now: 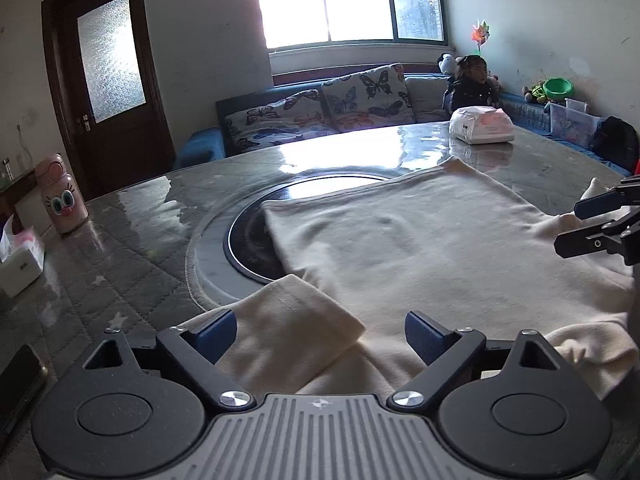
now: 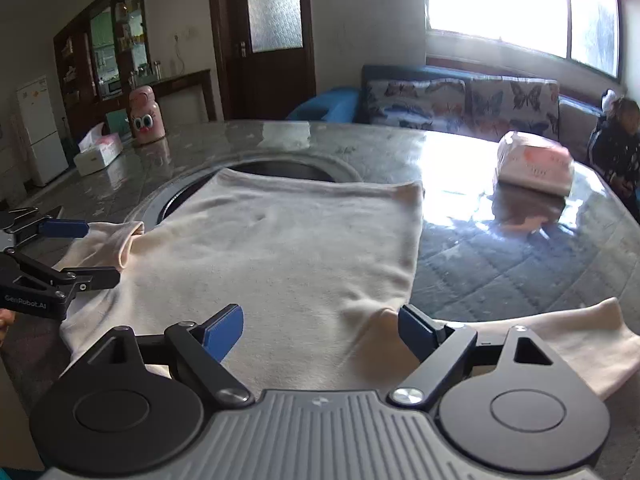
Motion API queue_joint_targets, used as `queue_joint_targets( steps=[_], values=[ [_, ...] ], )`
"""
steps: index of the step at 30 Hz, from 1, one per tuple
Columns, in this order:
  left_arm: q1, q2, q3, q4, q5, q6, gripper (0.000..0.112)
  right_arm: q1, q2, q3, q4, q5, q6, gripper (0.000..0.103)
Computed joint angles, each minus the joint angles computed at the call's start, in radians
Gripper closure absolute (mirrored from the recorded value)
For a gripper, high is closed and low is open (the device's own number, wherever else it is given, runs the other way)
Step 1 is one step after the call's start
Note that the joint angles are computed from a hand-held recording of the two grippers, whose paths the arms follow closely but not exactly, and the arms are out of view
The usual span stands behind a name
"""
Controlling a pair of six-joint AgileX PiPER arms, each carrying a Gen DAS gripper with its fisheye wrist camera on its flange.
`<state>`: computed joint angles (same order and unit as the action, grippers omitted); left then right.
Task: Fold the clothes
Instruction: 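Lay the held sleeve across the sweatshirt body and open the right gripper, then grasp the other sleeve cuff with the left gripper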
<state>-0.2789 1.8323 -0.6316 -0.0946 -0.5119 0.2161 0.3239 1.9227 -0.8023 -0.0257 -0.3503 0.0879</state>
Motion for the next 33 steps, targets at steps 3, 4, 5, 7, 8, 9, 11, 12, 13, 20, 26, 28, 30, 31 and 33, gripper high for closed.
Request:
queue_joint_targets(
  steps=[3,4,5,7,8,9,11,12,13,20,26,28,30,31,33],
  values=[
    [-0.006,0.017,-0.011,-0.005,-0.002,0.011,0.028,0.018,0.016,-0.031,0.091,0.028,-0.085,0.013],
    [-0.008,0.022,-0.012,-0.005,-0.003,0.015,0.032,0.022,0.021,-0.04,0.115,0.037,-0.107,0.012],
    [-0.011,0.026,-0.014,-0.003,-0.005,0.016,0.034,0.026,0.026,-0.049,0.14,0.045,-0.129,0.012],
    [-0.012,0.031,-0.016,0.001,-0.008,0.018,0.04,0.033,0.033,-0.061,0.182,0.054,-0.172,0.012],
    [-0.012,0.034,-0.016,0.0,-0.011,0.022,0.044,0.037,0.036,-0.066,0.195,0.058,-0.186,0.012],
    [-0.006,0.036,-0.019,0.008,-0.008,0.017,0.055,0.04,0.037,-0.07,0.2,0.06,-0.193,0.012],
    [0.011,0.038,-0.024,0.041,0.003,-0.009,0.063,0.045,0.039,-0.076,0.208,0.062,-0.205,0.012],
    [0.02,0.037,-0.024,0.06,0.004,-0.026,0.068,0.048,0.04,-0.078,0.213,0.063,-0.212,0.012],
    [0.029,0.036,-0.023,0.079,0.004,-0.042,0.072,0.051,0.041,-0.08,0.218,0.064,-0.218,0.012],
    [0.092,0.001,-0.003,0.238,-0.003,-0.2,0.096,0.07,0.044,-0.095,0.218,0.074,-0.232,0.012],
    [0.147,-0.029,0.021,0.292,-0.024,-0.254,0.102,0.083,0.05,-0.106,0.237,0.084,-0.265,0.012],
    [0.172,-0.042,0.025,0.323,-0.027,-0.289,0.102,0.085,0.05,-0.108,0.232,0.087,-0.263,0.012],
    [0.193,-0.056,0.028,0.32,-0.024,-0.301,0.103,0.086,0.05,-0.109,0.227,0.09,-0.26,0.012],
    [0.204,-0.061,0.029,0.31,-0.022,-0.298,0.103,0.086,0.05,-0.11,0.224,0.091,-0.259,0.012],
    [0.227,-0.072,0.031,0.282,-0.018,-0.285,0.103,0.087,0.05,-0.112,0.214,0.095,-0.252,0.012]
  ],
)
